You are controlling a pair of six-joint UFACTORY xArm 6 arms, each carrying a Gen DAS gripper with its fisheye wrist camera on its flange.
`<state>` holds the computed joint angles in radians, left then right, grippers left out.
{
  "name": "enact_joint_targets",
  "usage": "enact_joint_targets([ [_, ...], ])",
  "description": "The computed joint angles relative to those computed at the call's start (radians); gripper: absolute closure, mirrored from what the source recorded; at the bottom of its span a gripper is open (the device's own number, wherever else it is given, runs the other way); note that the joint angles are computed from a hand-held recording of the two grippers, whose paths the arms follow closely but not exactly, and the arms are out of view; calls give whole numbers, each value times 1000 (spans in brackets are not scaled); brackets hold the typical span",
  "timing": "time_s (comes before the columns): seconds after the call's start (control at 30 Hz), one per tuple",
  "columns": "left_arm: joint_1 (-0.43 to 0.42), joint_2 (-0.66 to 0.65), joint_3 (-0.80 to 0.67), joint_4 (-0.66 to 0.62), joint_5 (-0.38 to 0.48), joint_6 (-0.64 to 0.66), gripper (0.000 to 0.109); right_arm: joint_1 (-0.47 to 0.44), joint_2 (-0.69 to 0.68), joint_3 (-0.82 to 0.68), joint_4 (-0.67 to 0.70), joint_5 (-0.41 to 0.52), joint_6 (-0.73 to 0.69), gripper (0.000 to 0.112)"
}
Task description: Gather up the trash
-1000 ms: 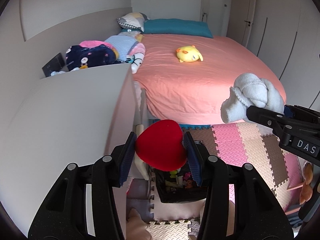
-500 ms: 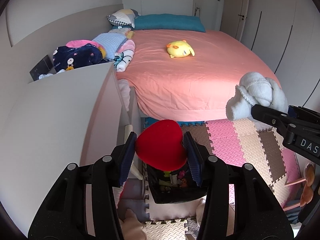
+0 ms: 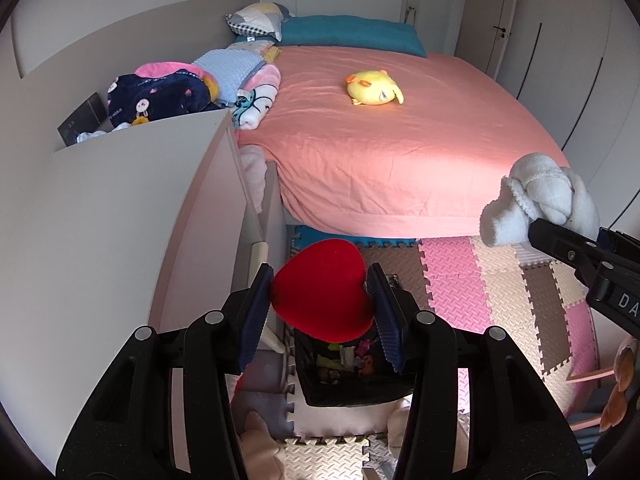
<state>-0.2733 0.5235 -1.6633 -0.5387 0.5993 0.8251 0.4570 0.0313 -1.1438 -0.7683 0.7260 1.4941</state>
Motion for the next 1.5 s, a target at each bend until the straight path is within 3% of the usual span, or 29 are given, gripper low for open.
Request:
enact_joint_targets([
  [0.23, -1, 38, -54, 15, 38, -17, 61, -16, 37, -36, 41, 6, -47, 65],
  [0.3, -2, 45, -64, 27, 43, -24, 60, -16, 55, -61, 76, 26, -99, 59],
  [0.33, -3, 51, -74, 51, 51, -38, 50, -15, 63, -71, 87, 37, -118, 54],
  [0.37, -4, 57, -83, 76, 57, -57, 25, -13, 69, -83, 85, 57, -122, 40],
  [0.4, -5, 62, -90, 104, 54, -83, 13, -9, 72, -93, 75, 78, -112, 24],
  [0.43, -8, 57, -77, 118, 18, -98, 12, -6, 68, -92, 58, 89, -96, 20],
  [0.5, -9, 52, -65, 134, -16, -109, 12, -4, 61, -91, 43, 96, -80, 20],
  [0.67, 9, 66, -106, 122, 33, -126, 12, 4, 54, -92, 30, 105, -71, 20],
  [1.5, 17, -13, -5, 55, -11, -68, 12, 31, 25, -72, -2, 101, -40, 20],
])
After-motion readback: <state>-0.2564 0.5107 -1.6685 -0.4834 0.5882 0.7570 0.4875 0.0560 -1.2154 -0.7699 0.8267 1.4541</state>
